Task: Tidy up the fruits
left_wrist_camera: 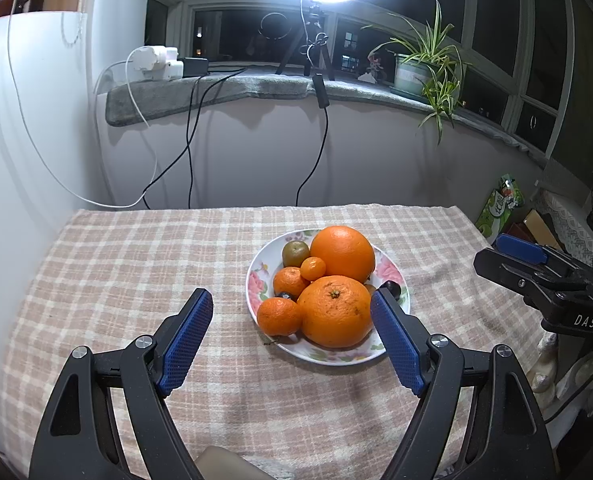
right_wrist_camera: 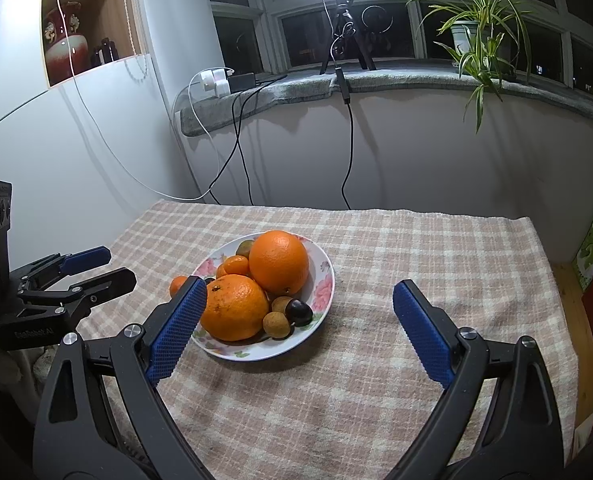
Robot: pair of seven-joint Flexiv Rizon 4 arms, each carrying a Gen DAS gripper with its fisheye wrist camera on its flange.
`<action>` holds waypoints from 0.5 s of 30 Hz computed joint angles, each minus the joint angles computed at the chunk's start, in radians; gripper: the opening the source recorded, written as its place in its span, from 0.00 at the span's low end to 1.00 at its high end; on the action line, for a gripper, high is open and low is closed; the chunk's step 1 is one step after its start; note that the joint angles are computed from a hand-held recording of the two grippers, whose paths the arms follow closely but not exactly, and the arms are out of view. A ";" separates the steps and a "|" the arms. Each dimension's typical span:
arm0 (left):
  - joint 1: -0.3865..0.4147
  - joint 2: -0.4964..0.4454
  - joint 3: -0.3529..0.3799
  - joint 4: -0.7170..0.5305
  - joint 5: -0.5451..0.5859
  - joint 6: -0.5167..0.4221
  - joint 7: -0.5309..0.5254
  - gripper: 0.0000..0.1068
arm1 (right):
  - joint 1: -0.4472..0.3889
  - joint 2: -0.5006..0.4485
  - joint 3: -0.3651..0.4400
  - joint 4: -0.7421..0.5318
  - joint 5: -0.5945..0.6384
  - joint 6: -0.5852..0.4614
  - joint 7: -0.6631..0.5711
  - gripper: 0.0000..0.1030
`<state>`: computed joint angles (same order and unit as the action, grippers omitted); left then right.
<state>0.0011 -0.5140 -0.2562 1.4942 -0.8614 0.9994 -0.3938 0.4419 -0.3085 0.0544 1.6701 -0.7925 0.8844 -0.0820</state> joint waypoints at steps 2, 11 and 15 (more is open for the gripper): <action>0.000 -0.001 0.000 -0.001 0.000 -0.003 -0.001 0.76 | 0.000 0.001 0.001 0.002 0.001 0.001 0.000 0.93; -0.001 0.001 0.002 0.001 0.006 -0.001 -0.005 0.76 | -0.001 0.000 0.003 0.004 0.010 0.004 0.001 0.93; -0.001 0.000 0.000 0.002 0.003 0.004 0.000 0.76 | -0.001 -0.001 0.002 0.004 0.012 0.004 -0.001 0.93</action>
<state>-0.0003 -0.5138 -0.2561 1.4960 -0.8582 1.0039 -0.3941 0.4412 -0.3093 0.0568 1.6741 -0.7806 0.8882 -0.0830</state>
